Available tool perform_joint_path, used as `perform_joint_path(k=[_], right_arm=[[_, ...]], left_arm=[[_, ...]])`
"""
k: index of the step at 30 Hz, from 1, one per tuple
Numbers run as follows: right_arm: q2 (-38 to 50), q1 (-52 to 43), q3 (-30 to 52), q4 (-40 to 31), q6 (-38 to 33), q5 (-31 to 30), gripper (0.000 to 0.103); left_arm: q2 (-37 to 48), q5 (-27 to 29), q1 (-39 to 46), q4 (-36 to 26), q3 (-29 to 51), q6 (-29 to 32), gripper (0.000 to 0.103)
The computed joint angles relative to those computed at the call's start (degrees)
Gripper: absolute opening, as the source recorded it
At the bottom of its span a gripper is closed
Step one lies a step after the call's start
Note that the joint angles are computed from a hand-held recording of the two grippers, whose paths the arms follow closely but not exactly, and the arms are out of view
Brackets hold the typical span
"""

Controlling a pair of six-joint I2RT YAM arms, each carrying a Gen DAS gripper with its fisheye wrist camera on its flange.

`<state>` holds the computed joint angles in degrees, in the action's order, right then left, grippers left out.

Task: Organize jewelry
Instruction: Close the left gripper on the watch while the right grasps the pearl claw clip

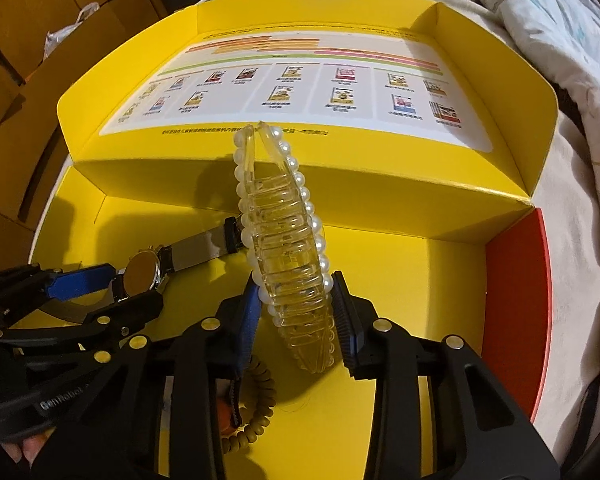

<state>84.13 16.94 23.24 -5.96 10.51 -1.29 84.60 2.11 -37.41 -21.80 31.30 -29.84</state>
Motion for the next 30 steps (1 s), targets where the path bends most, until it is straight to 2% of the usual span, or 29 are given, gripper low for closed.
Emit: perform_joint_path(k=[3, 4, 8, 12, 21, 23, 30], right_arm=[[-1.86, -2.69, -0.23, -1.10, -0.82, -3.07, 0.035], [-2.81, -3.96, -0.36, -1.59, -1.25, -4.49, 0.035], [-4.58, -8.30, -0.28, -3.48, -2.80, -9.32, 0.035], [-4.16, -9.76, -0.07, -3.98, -3.41, -10.64, 0.035], [-0.73, -5.43, -0.42, 0.00, -1.25, -6.51, 0.035], [-0.38, -4.13, -0.46, 0.61, -1.08, -4.92, 0.037], [0.64, 0.14, -0.86, 2.84, -0.94, 0.44, 0.042]], left_arm=[[-1.00, 2.43, 3.88, 0.11, -0.88, 2.75, 0.052], [-0.65, 1.65, 4.17, -1.12, -0.23, 1.76, 0.052], [-3.19, 4.75, 8.41, -2.20, -0.71, 4.96, 0.046], [-4.25, 5.33, 10.00, -2.93, -0.83, 6.39, 0.045], [-5.37, 7.08, 13.24, -2.67, -2.00, 7.90, 0.045], [-6.46, 6.10, 10.10, -2.57, -2.64, 4.64, 0.045], [-6.84, 5.11, 7.41, -2.54, -2.61, 1.68, 0.045]])
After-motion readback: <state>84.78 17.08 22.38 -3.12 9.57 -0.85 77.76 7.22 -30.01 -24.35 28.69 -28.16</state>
